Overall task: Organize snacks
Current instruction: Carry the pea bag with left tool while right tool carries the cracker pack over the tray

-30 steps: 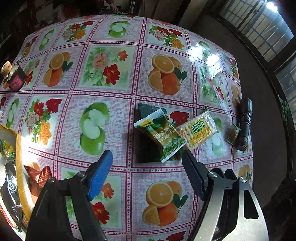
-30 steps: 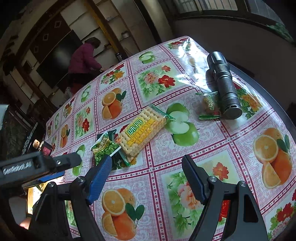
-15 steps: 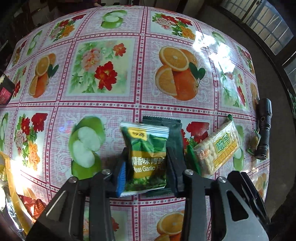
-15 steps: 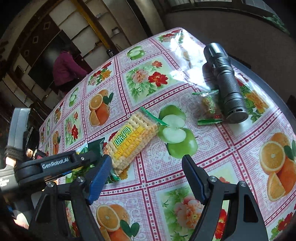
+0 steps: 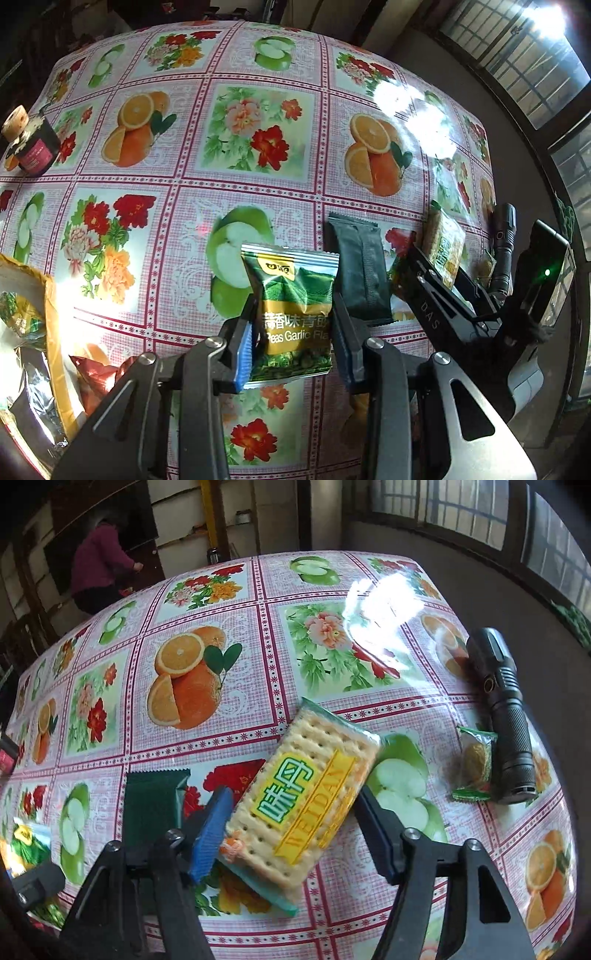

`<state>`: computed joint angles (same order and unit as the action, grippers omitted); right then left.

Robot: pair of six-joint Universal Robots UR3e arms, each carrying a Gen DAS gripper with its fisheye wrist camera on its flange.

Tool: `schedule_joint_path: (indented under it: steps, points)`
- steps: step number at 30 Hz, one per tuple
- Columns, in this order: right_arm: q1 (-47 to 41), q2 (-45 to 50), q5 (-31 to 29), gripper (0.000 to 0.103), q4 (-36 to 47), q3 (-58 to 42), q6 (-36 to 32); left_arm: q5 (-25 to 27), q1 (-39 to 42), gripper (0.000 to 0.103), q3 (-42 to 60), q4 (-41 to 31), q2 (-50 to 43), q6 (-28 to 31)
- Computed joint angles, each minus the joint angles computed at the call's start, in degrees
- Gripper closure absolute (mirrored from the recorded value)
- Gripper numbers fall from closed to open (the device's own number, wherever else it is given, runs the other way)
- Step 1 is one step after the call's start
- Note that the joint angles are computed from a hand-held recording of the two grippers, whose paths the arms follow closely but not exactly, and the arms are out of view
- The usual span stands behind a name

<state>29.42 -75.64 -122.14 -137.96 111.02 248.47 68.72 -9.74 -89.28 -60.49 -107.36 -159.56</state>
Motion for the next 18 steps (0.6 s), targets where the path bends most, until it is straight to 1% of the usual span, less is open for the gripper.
schedule_joint_path:
  steps: [1, 2, 4, 7, 8, 9, 12, 15, 18]
  points:
    - [0.6, -1.0, -0.6, 0.056, 0.0, 1.3, -0.7, 1.1, -1.4, 0.065, 0.3, 1.5, -0.6, -0.7]
    - [0.8, -2.5, -0.2, 0.057, -2.1, 3.8, -2.3, 2.8, -3.0, 0.065, 0.3, 3.3, -1.3, -1.6]
    - [2.0, -4.5, -0.6, 0.057, -1.2, 5.8, -3.3, 4.7, -4.3, 0.065, 1.7, 4.3, -3.5, -2.6]
    - [2.7, -8.3, 0.1, 0.057, -5.8, 11.7, -3.7, 4.1, -3.8, 0.065, 2.5, 2.5, -5.1, -2.8]
    - [3.0, -10.5, 1.1, 0.057, -10.0, 15.1, -3.7, 3.9, -3.1, 0.066, 1.2, 2.8, -4.2, -2.5]
    - [3.4, -12.6, 2.2, 0.057, -13.7, 18.0, -3.5, 3.8, -2.4, 0.066, -0.4, 3.1, -2.8, -1.9]
    - [8.6, -16.1, 1.0, 0.057, -17.3, 20.4, -0.5, 2.7, 0.5, 0.066, -6.5, 3.7, 3.6, 1.0]
    - [15.0, -16.0, -2.2, 0.057, -17.8, 18.5, 3.4, 0.9, 4.3, 0.066, -14.5, 4.0, 12.9, 4.4]
    - [21.2, -14.1, -6.0, 0.057, -14.2, 13.7, 7.6, -0.1, 9.1, 0.066, -24.7, 4.3, 24.6, 9.2]
